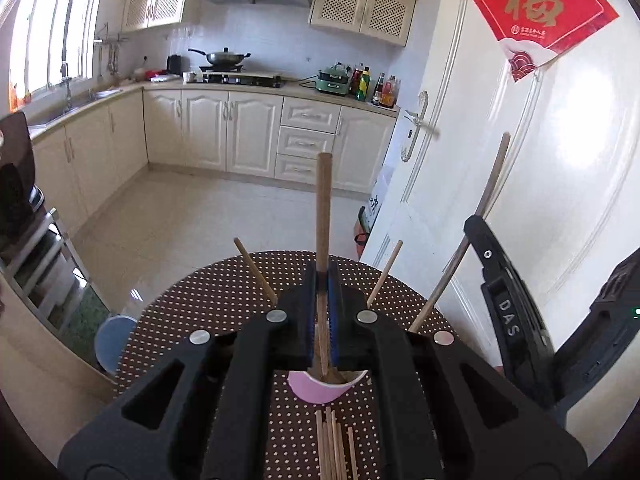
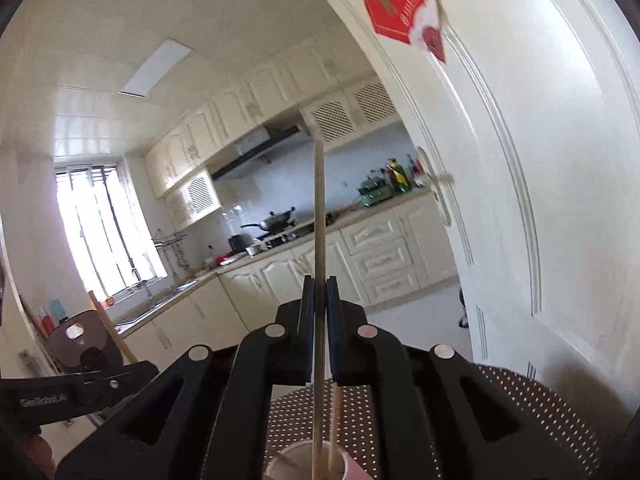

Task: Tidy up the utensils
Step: 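Lower the chopstick into the pink cup with the right gripper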

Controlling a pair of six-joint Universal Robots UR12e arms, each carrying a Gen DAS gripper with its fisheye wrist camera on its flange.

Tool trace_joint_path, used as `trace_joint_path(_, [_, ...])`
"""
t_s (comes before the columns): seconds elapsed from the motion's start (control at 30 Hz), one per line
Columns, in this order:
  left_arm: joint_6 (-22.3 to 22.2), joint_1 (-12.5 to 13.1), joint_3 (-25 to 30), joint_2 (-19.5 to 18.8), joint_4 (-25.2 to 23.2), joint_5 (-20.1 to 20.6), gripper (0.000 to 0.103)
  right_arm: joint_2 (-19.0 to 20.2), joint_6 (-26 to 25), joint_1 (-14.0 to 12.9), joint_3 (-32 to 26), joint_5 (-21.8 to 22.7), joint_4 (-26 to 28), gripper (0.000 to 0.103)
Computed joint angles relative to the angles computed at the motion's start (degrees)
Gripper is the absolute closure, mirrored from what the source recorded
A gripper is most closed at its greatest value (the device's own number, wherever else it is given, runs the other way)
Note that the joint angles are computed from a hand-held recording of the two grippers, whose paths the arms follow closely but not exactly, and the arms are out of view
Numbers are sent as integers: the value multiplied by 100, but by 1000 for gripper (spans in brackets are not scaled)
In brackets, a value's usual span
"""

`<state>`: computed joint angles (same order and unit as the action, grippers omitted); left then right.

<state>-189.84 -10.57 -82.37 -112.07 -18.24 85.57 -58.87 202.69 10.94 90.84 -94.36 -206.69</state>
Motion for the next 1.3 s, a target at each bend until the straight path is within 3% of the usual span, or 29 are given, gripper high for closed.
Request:
trace_joint_path(0.13, [-92,11,111,-142,-121,75,97,146,-79,22,-113,-184,40,99])
trace_joint_path(0.4, [-284,79,228,-300,-406,-10,97,227,138,-5,-162,-136,65,99])
trace_joint_path(0.57, [-253,97,139,-303,-233,-58,97,165,155,-10,-127,-65,-89,99])
trace_joint_path(1.03, [-131,97,111,-466,-144,-241,97,401,-211,107,-278,-410,-544,99])
trace_joint_path(1.3, [-69,80,63,-568,339,-220,96,503,-313,100,-326,-446,-540,99])
